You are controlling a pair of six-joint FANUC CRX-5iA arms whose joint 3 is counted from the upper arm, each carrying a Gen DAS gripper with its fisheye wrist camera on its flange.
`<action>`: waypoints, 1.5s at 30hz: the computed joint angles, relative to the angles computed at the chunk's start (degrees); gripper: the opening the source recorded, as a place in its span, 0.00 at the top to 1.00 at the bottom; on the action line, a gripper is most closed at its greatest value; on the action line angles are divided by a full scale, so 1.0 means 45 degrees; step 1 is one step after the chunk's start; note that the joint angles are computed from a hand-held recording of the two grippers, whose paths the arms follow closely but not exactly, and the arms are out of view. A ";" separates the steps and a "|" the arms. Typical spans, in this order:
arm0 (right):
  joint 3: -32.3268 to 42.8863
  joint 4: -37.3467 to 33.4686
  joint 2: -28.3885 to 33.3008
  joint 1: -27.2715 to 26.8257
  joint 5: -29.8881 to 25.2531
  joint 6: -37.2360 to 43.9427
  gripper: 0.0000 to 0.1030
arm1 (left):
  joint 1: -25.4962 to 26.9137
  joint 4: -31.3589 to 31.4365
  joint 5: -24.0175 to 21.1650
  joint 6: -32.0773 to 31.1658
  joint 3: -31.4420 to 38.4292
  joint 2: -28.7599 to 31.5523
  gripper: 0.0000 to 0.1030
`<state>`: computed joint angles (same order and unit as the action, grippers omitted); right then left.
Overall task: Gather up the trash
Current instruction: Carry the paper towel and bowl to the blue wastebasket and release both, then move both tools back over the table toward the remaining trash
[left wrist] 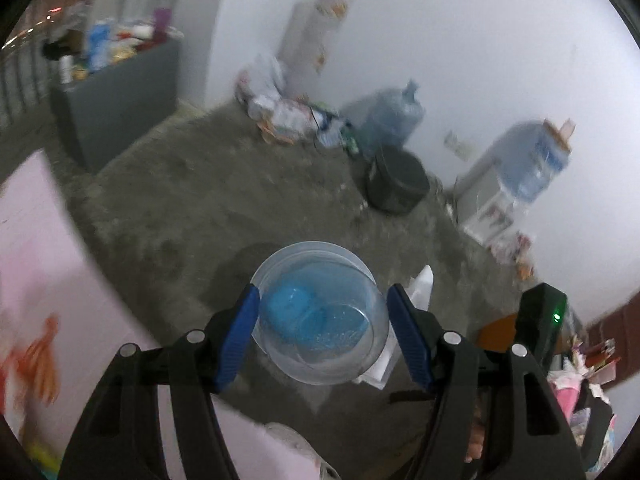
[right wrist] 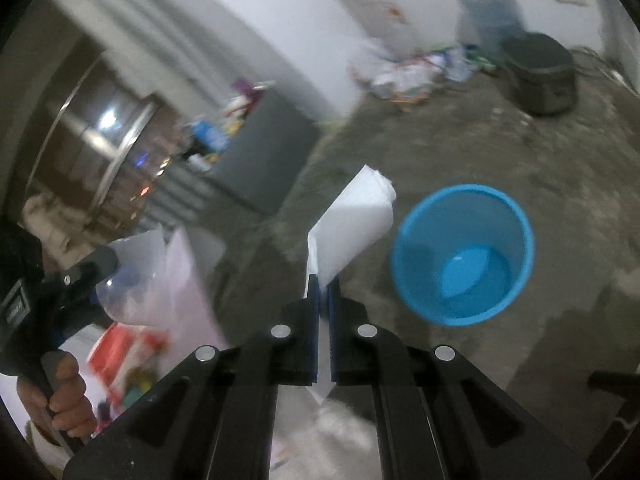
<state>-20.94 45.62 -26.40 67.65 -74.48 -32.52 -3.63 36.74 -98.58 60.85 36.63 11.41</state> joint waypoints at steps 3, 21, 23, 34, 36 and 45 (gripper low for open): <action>-0.0566 -0.0976 -0.0425 -0.1117 0.0597 0.0153 0.94 | -0.1264 -0.0887 0.0469 0.0379 0.0486 0.0847 0.37; -0.1225 -0.5759 0.0006 -0.5383 0.2231 0.3431 0.45 | -0.4006 -0.2946 0.2618 0.1832 -0.0060 0.2697 0.15; -0.1333 -0.5274 -0.0185 -0.4950 0.1941 0.2806 0.45 | -0.3942 -0.2564 0.2910 0.1462 -0.0380 0.2546 0.14; 0.0326 -0.1623 0.0382 -0.1444 -0.2924 0.1198 0.29 | -0.2798 0.0053 0.3707 0.0155 -0.2026 0.0742 0.14; 0.0707 -0.1008 0.0685 -0.0813 -0.3889 0.1282 0.25 | -0.2447 0.0581 0.3795 -0.0120 -0.2317 0.0268 0.14; 0.2761 0.2124 0.2800 0.1648 -0.6899 0.2684 0.08 | 0.0427 0.3640 0.4506 -0.2467 -0.3862 -0.2747 0.14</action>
